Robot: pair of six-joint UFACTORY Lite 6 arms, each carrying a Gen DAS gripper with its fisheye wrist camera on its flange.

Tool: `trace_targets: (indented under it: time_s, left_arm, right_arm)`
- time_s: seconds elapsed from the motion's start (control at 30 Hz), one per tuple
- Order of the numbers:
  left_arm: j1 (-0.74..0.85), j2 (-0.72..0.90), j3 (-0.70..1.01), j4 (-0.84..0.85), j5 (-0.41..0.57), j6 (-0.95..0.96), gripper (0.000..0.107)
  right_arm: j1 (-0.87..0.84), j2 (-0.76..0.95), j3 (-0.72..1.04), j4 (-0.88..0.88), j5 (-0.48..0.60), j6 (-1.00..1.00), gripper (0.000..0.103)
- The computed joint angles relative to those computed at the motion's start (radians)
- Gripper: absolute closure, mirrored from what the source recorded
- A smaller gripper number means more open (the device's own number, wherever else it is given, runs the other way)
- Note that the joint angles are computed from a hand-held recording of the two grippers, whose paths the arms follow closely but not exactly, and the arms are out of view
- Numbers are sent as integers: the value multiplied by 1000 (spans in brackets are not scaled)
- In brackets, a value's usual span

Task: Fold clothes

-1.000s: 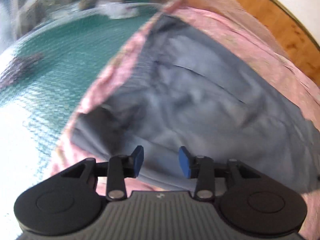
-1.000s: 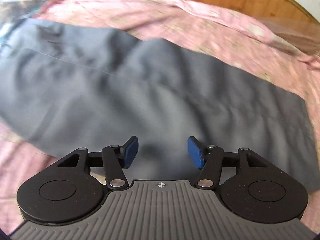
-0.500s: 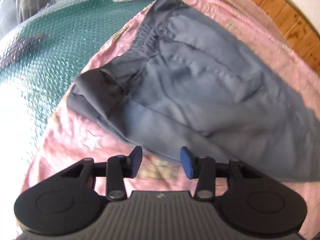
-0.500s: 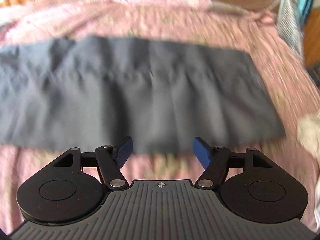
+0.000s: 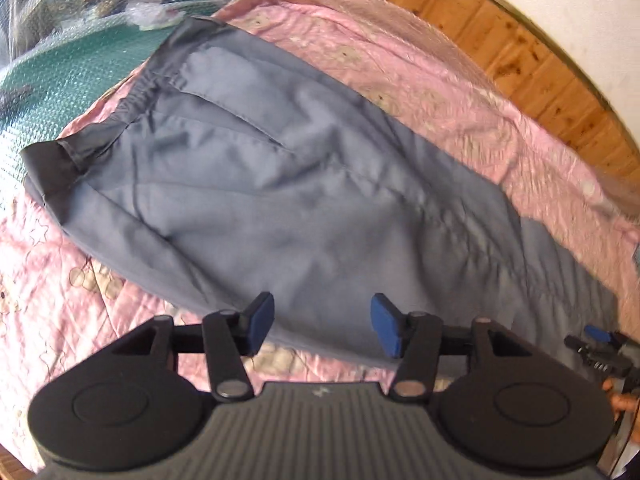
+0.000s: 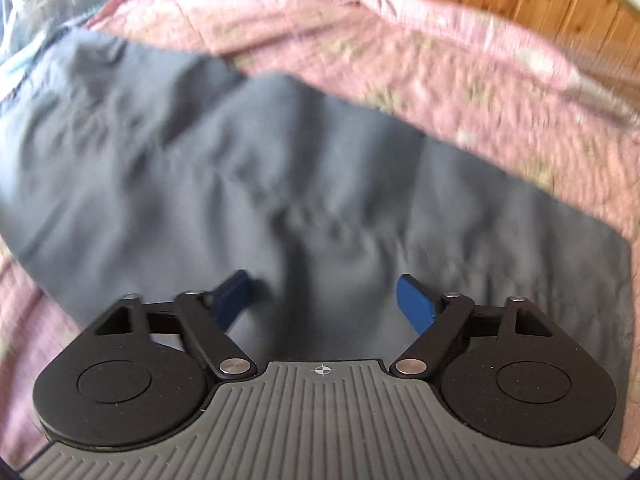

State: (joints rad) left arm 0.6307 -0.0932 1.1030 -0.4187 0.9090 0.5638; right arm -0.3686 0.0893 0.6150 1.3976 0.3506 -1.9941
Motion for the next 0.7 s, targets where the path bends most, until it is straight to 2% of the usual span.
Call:
trace_targets:
  time_s: [0.03,0.13,0.23,0.4,0.47,0.53,0.6,0.7]
  left_arm:
    - [-2,-24,-33,30,-9,-13,48]
    - [33,-78,-111,95,-17,-34,48]
    - [163,-79,-129,92,9,-2,48]
    - [373,15,-58,46,102,23,48]
    - [421,37,-31,19,124,16,48]
    - [452,55,-2,-19,125,14,48]
    - [471,90,42,-65,104,20,47]
    - [464,196,152,-122,77,32,45]
  right_arm:
    - [-86,26,6,5,63,-73,14]
    - [-326,71,25,-40,166,-263,12]
    - [-526,158,132,-173,233,-272,12]
    - [-709,307,368,-372,268,-179,11]
    - [-698,274,362,-391,216,-136,14]
    - [-687,164,270,-298,184,-191,20]
    - [-670,24,149,-220,226,-200,19]
    - [-535,-175,-39,-194,232,-100,19]
